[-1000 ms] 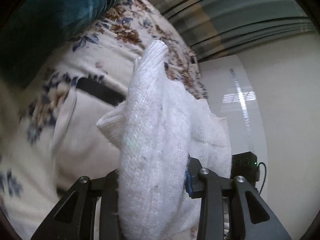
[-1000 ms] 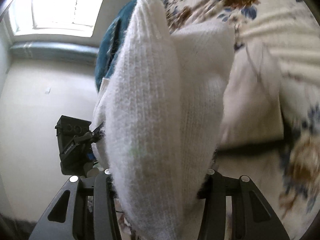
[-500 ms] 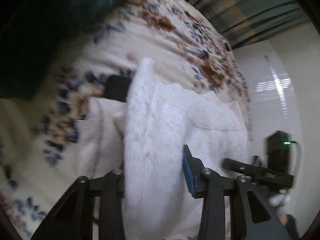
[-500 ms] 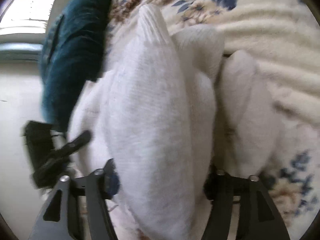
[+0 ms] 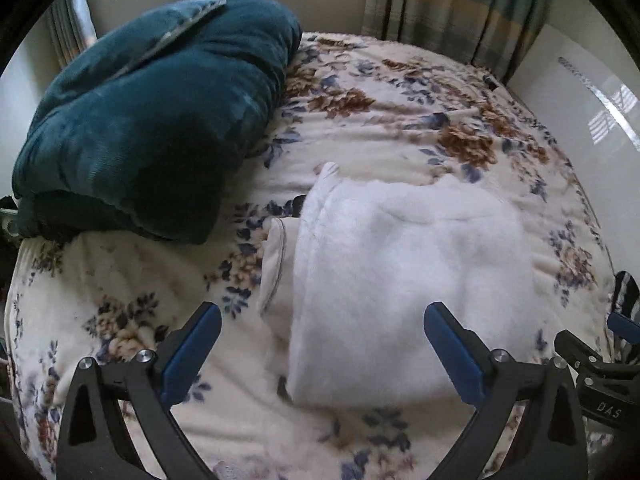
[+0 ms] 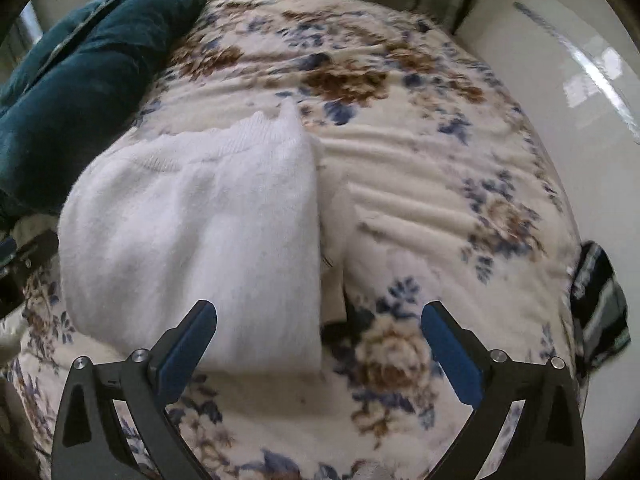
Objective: Fold small clothes
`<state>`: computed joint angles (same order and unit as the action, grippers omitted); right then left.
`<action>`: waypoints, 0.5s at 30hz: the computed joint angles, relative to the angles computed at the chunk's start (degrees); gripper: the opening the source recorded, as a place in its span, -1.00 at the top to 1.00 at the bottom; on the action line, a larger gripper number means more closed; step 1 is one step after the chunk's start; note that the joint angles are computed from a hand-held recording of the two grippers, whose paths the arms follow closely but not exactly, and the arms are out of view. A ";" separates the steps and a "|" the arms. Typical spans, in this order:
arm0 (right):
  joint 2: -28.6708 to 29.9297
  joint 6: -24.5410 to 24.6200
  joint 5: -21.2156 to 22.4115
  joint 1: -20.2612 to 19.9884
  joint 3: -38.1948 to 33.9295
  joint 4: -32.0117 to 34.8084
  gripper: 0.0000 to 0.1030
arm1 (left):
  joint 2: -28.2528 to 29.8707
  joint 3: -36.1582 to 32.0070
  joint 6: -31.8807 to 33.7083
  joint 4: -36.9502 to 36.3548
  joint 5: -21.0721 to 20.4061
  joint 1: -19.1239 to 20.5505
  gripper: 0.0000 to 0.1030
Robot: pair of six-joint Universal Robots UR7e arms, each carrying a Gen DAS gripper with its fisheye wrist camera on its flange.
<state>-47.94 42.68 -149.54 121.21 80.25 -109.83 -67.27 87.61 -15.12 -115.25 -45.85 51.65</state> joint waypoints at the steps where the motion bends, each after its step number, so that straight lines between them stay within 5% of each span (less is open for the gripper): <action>1: 0.24 1.34 -0.64 0.62 -0.84 1.25 -1.00 | -1.07 0.42 -1.19 1.28 0.51 -1.11 -1.00; 7: -2.34 12.72 -4.45 7.78 -4.06 16.27 -1.00 | -6.78 1.50 -8.15 10.23 3.72 -8.52 -1.00; 15: -3.09 32.83 -5.73 19.67 -16.83 47.34 -1.00 | -13.81 -1.47 -18.83 25.88 4.89 -19.30 -1.00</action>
<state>-51.03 75.52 -155.28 140.87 63.43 -62.48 -81.08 86.14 -33.94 -89.37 -40.97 32.35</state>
